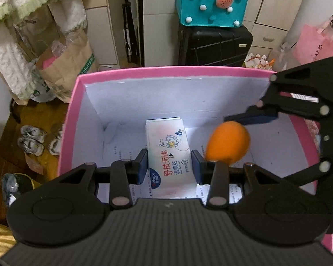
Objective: Organize soft objects
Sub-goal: 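Open both tools to drop the wipes pack and sponge into the box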
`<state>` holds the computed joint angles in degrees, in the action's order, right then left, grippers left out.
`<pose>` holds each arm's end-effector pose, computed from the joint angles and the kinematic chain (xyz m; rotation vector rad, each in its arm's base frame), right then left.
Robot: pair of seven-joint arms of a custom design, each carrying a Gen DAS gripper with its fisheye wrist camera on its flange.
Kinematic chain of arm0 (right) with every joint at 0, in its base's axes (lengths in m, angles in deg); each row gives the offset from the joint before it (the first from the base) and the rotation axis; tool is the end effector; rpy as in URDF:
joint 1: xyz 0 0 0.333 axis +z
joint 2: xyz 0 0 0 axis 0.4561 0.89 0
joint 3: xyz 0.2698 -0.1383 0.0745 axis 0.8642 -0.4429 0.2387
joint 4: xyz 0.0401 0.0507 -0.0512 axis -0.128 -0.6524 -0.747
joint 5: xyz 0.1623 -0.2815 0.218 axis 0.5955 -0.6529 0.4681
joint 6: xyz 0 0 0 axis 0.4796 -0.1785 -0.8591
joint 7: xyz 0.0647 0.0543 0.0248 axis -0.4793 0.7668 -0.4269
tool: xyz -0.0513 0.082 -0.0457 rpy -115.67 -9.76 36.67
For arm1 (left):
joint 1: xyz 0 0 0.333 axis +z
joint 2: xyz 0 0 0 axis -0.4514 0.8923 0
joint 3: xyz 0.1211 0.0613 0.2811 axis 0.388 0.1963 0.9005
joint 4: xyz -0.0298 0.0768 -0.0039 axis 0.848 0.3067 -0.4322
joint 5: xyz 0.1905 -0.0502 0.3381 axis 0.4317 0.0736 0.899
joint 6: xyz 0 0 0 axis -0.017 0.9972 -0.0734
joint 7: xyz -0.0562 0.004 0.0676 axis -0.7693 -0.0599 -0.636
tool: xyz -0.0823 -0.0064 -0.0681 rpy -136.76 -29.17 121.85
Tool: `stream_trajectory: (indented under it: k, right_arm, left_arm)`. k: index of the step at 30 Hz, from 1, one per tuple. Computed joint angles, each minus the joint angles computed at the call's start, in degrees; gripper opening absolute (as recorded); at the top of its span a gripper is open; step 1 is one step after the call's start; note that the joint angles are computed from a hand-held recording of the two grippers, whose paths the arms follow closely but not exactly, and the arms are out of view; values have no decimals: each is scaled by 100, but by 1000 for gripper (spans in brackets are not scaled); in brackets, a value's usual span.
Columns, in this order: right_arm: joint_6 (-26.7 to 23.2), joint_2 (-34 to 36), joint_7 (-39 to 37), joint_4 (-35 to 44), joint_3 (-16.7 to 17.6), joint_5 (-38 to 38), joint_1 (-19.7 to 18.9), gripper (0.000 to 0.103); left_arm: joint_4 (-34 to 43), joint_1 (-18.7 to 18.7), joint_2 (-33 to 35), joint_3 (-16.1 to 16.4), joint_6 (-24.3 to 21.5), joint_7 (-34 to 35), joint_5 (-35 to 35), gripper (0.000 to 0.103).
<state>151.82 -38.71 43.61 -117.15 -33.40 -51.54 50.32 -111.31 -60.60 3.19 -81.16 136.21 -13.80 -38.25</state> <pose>0.5792 0.4431 0.3114 -2.6216 0.2817 -0.4375 0.5687 -0.3787 0.3080 -1.8976 1.9658 -0.6569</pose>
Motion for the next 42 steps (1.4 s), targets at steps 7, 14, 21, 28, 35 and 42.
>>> stream_trajectory:
  k: [7, 14, 21, 28, 35, 42]
  right_arm:
    - [644, -138, 536, -383, -228, -329, 150, 62]
    - [1313, -879, 555, -1549, 821, 145, -847, 63]
    - [1671, -1508, 589, -2489, 2094, 707, -2103, 63]
    - [1262, -2269, 284, -3054, 3000, 1844, -2996, 63]
    - [966, -3301, -1210, -3582, 3943, 4262, -3815, 63]
    - [492, -4443, -2581, -4060, 3501, 6485, -3311, 63]
  left_arm:
    - [-289, -450, -321, 478, 141, -856, 1037, 53]
    - [-458, -57, -820, -295, -832, -527, 969, 63]
    - [-745, 169, -1329, -890, -1288, -599, 1285, 69]
    - [-1033, 252, -1895, -1367, -1588, -735, 1521, 76]
    - [-1277, 296, -2314, -1807, -1783, -734, 1608, 82]
    - [-1458, 218, -2494, -2116, -1865, -561, 1409, 85]
